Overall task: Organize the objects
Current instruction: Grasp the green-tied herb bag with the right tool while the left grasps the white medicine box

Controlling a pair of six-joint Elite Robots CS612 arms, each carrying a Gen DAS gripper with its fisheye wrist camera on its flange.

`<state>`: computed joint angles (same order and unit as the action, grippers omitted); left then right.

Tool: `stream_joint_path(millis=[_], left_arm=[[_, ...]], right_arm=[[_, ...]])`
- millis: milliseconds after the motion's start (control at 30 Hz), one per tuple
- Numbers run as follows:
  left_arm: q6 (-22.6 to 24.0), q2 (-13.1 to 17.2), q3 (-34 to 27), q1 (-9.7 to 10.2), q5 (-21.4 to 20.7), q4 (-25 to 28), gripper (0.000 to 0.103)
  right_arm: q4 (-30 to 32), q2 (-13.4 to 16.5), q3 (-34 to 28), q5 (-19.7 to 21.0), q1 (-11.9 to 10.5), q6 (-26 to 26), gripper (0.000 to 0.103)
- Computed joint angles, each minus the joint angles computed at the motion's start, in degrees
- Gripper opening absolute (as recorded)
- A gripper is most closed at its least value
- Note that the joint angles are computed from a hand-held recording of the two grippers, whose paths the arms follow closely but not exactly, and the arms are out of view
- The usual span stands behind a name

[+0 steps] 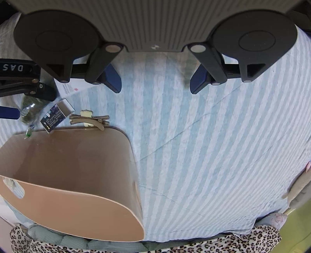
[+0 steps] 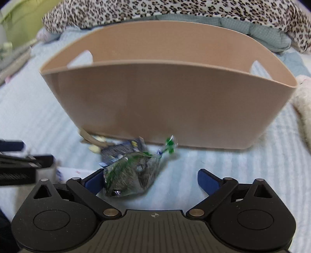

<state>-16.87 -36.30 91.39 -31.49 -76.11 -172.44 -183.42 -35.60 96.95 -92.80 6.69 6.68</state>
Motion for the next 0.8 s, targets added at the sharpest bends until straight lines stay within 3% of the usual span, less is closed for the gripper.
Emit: stream_joint_path(millis=[100,467,667,800], left_arm=[[0.43,0.04,0.02,-0.08,-0.85,-0.25,0.078],[1.26,0.54,-0.46,-1.16,-5.32,-3.09,0.078],[0.27,0.54,-0.7,-1.85,-7.14,-5.81,0.08],[0.97,1.3,-1.77,-2.4,-9.2,-4.0,0.087]], right_arm=[[0.23,-0.11,0.72,-3.64,0.17,-2.69,0.098],[1.8,-1.68,2.85,-4.87,-1.25,-3.35,0.1],[0.02,-1.99,4.26,-2.18,-2.09,-2.9,0.1],[-0.77,-2.26,4.84,-1.57,-2.4,-4.05,0.1]])
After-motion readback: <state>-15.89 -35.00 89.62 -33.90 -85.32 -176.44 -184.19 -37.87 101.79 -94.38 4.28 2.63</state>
